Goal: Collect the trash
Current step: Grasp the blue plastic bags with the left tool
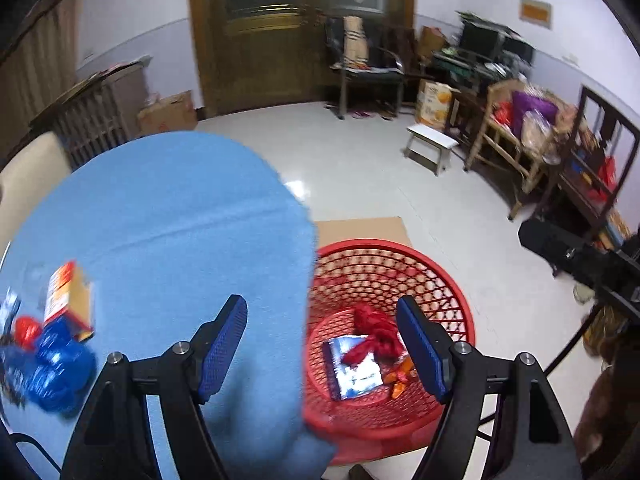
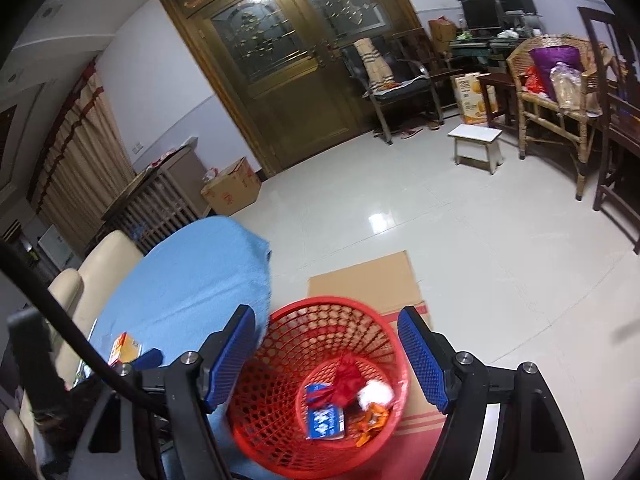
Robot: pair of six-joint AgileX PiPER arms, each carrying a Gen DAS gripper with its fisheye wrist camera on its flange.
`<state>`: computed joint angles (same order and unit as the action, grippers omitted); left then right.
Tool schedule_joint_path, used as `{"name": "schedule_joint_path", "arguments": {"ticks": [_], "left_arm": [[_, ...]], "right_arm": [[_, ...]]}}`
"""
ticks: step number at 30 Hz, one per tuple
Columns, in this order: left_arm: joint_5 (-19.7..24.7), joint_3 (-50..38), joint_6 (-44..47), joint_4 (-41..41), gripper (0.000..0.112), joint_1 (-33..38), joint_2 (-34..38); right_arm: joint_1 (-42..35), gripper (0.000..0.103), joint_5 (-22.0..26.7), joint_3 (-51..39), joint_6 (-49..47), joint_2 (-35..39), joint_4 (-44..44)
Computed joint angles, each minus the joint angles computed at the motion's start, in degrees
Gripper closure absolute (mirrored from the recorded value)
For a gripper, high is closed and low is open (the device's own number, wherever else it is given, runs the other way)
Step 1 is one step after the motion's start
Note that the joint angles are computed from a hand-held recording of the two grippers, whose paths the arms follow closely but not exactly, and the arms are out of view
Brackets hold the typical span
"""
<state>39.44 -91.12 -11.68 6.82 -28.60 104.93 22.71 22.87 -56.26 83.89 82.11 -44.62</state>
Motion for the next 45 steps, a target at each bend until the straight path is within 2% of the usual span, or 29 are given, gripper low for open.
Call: {"name": "schedule_joint_path", "arguments": {"ticks": [11, 16, 20, 25, 30, 38, 41, 45], "left_arm": [[-6.0, 22.1, -6.0, 2.5, 0.035, 14.2, -15.0], [-8.2, 28.7, -1.5, -3.6, 0.035, 23.1, -19.1], [-9.2, 31.0, 5.5, -10.7, 0.035, 30.4, -20.9], [-9.6, 30.6, 11.5, -16.4, 0.035, 34.7, -20.1], [-9.1, 25.3, 13.4, -18.3, 0.034, 35.5, -16.3], [-5.8, 12.8, 18.3, -17.4, 0.034, 34.8, -6.9], [-4.4, 10.5, 22.3, -18.7, 0.032, 34.4, -3.9], [-3.2, 9.3, 22.8, -17.2, 0.028, 33.7, -0.1]], "right_arm": [[7.1, 0.026, -0.8, -9.2, -11.1, 9.7, 9.8], [12.9, 0.026, 1.9, -18.0, -18.5, 16.3, 14.9], [16.4, 0.026, 3.8, -23.3, -22.1, 20.2, 17.0], [20.0, 0.026, 6.9, -29.7, -26.5, 24.7, 20.1], [21.9, 0.026, 9.5, -34.3, -29.7, 27.0, 21.7], [23.2, 0.026, 12.3, -37.7, -31.6, 28.8, 22.3], [23.1, 0.026, 12.8, -37.8, -31.1, 28.7, 21.8], [23.1, 0.026, 13.7, -38.5, -30.6, 28.7, 21.1]]}}
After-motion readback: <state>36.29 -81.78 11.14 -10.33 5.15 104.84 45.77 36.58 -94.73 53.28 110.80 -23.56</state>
